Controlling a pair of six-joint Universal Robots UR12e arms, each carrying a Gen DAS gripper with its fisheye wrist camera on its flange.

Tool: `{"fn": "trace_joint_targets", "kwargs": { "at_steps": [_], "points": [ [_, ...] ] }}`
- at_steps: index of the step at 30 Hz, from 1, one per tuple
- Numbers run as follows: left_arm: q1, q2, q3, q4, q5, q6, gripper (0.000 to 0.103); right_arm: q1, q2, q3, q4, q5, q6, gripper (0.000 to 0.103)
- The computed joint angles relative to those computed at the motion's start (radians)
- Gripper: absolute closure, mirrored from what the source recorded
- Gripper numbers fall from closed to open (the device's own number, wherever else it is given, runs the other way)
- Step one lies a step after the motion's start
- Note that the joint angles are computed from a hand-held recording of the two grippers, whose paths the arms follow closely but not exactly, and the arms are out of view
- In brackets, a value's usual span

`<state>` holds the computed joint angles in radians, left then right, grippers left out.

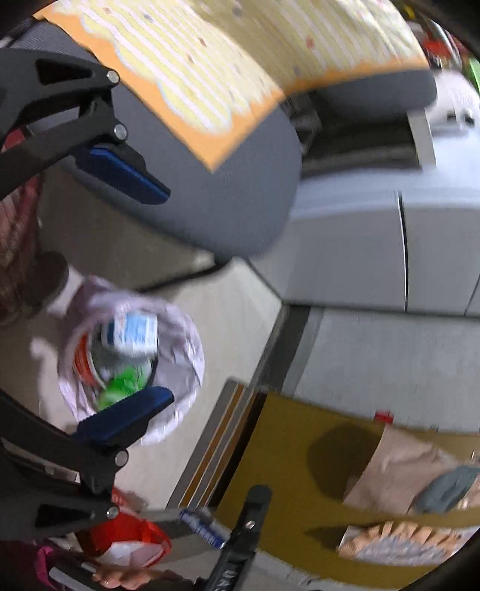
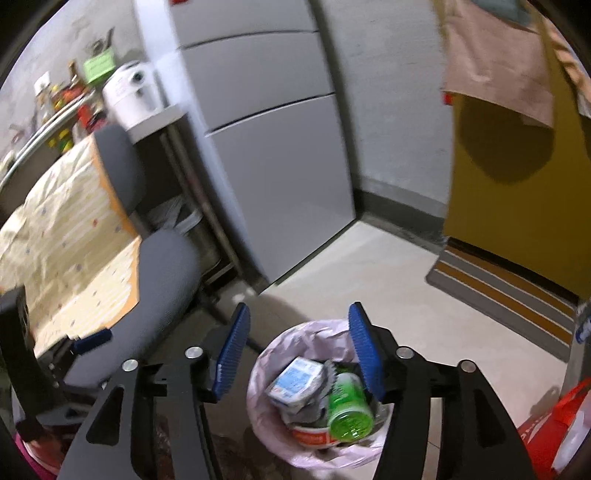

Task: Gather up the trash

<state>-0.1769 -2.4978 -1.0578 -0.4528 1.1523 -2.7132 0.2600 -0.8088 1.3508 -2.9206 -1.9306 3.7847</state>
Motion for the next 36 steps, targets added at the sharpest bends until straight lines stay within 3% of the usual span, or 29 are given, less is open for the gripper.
{"fn": "trace_joint_targets", "kwargs": {
  "at_steps": [5,8,16,23,36],
  "points": [
    [0.028,0.057,-0.090,0.084,0.086,-0.066,0.007,0.015,0.023,-0.072,0.079,0.118,-0.076,0.025],
    [0.047,0.097,-0.147,0.123,0.122,-0.092,0.007,0.038,0.031,-0.116,0.129,0.093,-0.116,0.016],
    [0.095,0.179,-0.241,0.145,0.218,-0.195,0.007,0.079,0.027,-0.175,0.162,0.072,-0.241,0.012],
    [0.118,0.229,-0.295,0.142,0.295,-0.261,0.007,0.096,0.018,-0.191,0.194,0.093,-0.282,0.012],
    [0.128,0.243,-0.311,0.151,0.319,-0.292,0.007,0.102,0.022,-0.196,0.196,0.094,-0.292,0.012]
  ]
}}
